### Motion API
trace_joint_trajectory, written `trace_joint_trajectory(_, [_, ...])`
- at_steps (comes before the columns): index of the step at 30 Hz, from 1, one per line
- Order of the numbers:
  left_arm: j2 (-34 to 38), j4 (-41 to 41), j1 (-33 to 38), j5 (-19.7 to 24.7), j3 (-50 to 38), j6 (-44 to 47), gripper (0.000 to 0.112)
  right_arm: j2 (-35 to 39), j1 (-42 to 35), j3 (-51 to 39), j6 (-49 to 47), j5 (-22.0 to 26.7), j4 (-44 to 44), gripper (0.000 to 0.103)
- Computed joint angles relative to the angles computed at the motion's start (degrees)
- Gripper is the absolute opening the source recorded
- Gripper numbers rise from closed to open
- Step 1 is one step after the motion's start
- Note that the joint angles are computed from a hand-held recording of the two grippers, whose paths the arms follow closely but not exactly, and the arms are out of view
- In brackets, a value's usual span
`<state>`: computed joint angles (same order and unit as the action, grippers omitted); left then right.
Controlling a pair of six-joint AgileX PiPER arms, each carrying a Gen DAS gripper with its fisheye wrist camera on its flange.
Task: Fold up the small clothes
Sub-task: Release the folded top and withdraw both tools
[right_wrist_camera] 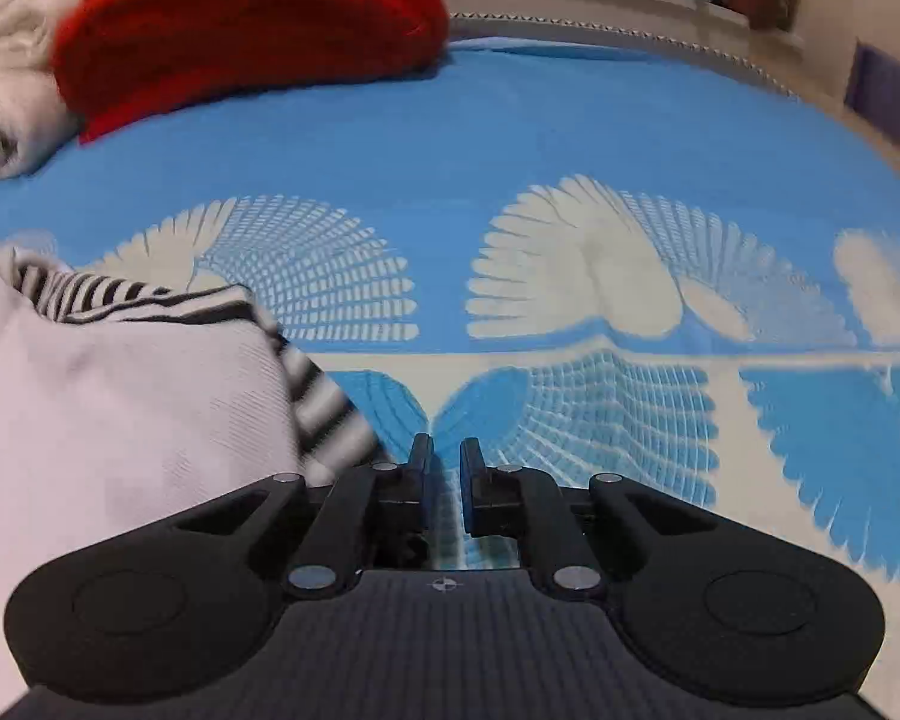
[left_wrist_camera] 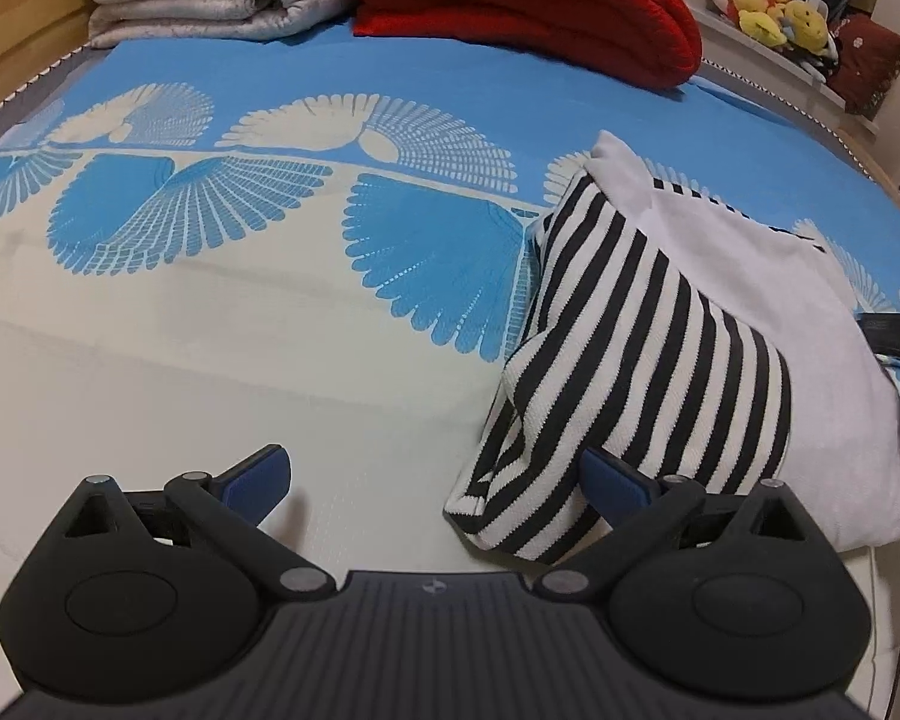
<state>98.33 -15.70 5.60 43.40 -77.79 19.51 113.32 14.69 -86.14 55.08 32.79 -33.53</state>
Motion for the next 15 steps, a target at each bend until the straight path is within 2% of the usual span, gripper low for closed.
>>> trace_joint_trajectory(3, [-0.8, 0.9, -0.6, -0.4, 0.4, -0.9, 0.103, -8.1, 1.0, 8.8, 12.3, -4.5, -10.3, 0.012])
trace_joint_trajectory(5, [-2.7, 0.3, -1.0, -1.6, 1.9, 0.1, 0.103, -15.3, 3.8, 14.9, 14.0, -5.6, -15.0, 0.015])
trace_joint_trajectory(6, [-4.2, 0.3, -1.5, -2.4, 3.2, 0.4, 0.103, -19.5, 5.5, 18.1, 13.4, -6.2, -15.3, 0.029])
trace_joint_trajectory(7, [-6.7, 0.3, -2.0, -3.4, 5.3, 0.7, 0.103, -23.6, 7.4, 20.7, 13.1, -5.8, -15.3, 0.049])
trace_joint_trajectory(8, [-9.2, -0.4, -2.4, -4.0, 7.5, 1.1, 0.103, -28.2, 10.8, 24.1, 15.2, -4.5, -17.1, 0.057])
trace_joint_trajectory(9, [-11.5, -0.6, -2.8, -4.0, 9.2, 0.7, 0.103, -31.8, 14.9, 26.8, 19.5, -2.6, -21.0, 0.067])
trace_joint_trajectory(10, [-14.4, -1.1, -3.4, -3.5, 11.3, 0.5, 0.103, -35.5, 20.2, 29.8, 24.2, 0.9, -25.1, 0.071])
trace_joint_trajectory(13, [-23.8, -0.3, -5.6, -3.3, 18.4, 1.4, 0.103, -41.5, 36.6, 35.4, 33.0, 13.8, -29.0, 0.077])
trace_joint_trajectory(15, [-32.6, 5.4, -8.1, -7.0, 26.3, -2.7, 0.103, -42.0, 47.1, 36.7, 40.4, 23.8, -30.6, 0.081])
